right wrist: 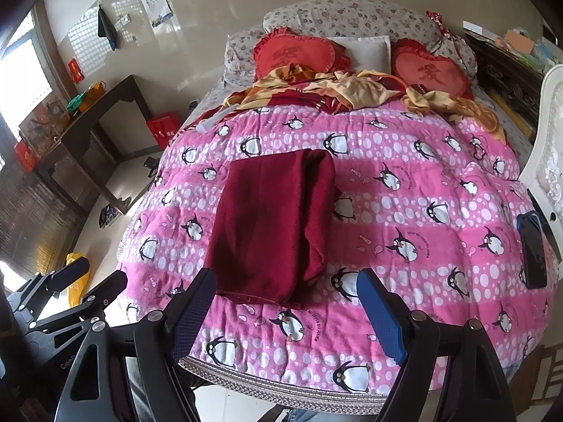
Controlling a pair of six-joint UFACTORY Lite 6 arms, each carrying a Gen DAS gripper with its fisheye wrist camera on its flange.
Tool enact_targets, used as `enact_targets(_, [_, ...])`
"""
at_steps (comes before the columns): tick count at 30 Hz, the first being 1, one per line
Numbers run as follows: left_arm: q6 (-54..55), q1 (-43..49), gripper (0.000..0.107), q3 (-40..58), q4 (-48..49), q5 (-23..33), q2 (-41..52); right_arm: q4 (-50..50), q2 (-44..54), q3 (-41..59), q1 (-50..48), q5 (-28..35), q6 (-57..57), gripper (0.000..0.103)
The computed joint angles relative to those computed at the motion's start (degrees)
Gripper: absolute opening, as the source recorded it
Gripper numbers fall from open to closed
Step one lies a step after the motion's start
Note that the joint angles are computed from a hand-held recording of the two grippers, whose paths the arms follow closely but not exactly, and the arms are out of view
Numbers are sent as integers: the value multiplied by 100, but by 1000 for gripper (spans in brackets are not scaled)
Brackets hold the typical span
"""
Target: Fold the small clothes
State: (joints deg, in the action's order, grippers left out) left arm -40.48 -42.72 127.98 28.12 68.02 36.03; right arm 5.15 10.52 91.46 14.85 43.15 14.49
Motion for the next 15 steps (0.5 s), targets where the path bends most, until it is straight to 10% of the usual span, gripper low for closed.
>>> enact_targets(15, [-23,-5,66,33,180,-58,8,-32,251,300,66,92,12,80])
